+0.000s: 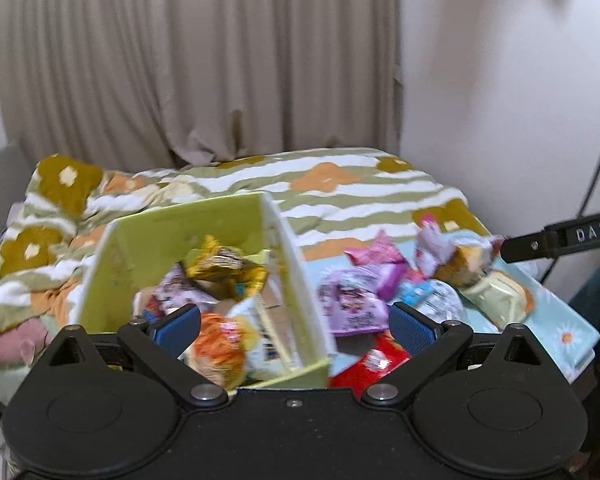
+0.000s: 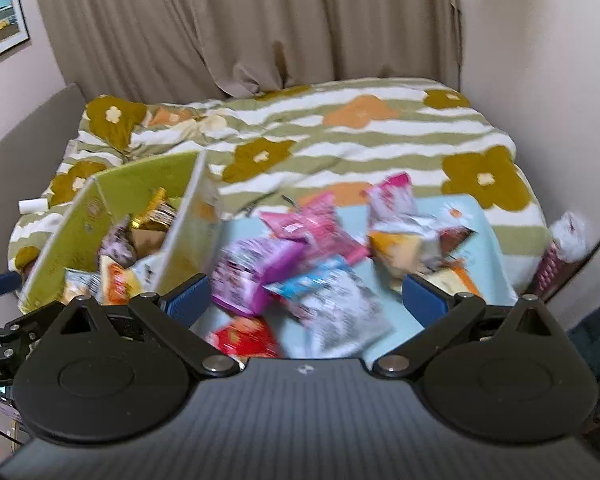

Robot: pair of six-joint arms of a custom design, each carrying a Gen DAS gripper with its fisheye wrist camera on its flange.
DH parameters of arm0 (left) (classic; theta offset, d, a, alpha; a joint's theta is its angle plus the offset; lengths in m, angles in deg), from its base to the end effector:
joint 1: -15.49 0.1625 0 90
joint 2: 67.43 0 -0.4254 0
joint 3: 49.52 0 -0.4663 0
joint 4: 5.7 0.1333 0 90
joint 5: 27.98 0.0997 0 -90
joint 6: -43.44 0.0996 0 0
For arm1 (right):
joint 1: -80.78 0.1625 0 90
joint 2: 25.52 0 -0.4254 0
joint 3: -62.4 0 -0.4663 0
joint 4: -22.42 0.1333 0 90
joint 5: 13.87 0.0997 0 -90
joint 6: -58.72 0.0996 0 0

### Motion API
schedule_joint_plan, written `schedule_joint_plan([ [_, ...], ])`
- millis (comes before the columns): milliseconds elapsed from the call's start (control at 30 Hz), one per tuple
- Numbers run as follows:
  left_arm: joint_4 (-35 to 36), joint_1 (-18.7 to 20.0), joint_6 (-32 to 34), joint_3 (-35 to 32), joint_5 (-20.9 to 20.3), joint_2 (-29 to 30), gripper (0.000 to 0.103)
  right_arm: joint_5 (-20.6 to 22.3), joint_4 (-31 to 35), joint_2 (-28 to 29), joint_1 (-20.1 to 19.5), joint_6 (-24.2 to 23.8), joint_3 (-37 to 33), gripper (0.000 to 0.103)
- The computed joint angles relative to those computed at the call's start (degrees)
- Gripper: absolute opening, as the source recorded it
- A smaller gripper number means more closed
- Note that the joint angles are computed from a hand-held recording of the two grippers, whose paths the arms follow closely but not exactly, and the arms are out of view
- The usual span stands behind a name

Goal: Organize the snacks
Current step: 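Move both tools back toward the remaining snack bags, then grasp red bag with left tool while right tool grasps pale green bag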

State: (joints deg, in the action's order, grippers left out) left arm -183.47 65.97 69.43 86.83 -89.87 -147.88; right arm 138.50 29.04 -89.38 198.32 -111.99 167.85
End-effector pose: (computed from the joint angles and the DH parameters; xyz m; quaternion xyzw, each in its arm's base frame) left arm -0.1556 -0.4719 0.1739 0.4486 0.8205 -0.2920 0.2005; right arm 0.2677 -0.4160 0.1340 -0.0556 -0.8184 0.4423 0.3626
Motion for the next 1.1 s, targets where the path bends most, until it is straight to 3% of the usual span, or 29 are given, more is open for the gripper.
schedule_joint_plan([
  [300, -0.55, -5.76, -0.81, 4.06, 4.38, 5.32, 0.102, -5.02, 6.39, -7.91, -5.15, 3.89, 7.20, 0.103],
  [500, -5.74, -6.93, 1.66, 4.19, 9.27, 13.58, 0.100, -10.66, 7.83, -10.62, -10.47, 3.48, 10.34, 0.103],
  [633, -9.79, -6.68, 6.41, 3.27, 11.44, 19.24, 0.098, -9.74, 3.25, -10.20, -11.64, -1.31, 12.06, 0.103],
  [767, -8.76, -5.42, 8.30, 1.59, 10.49, 21.88, 0.097, -12.21, 2.43, -9.34, -13.16, -1.69, 12.42, 0.103],
  [1100, -12.66, -3.10, 15.21, -3.23, 13.09, 30.49, 0.092, -19.21, 3.84, -6.70, -17.97, 5.21, 11.93, 0.103],
])
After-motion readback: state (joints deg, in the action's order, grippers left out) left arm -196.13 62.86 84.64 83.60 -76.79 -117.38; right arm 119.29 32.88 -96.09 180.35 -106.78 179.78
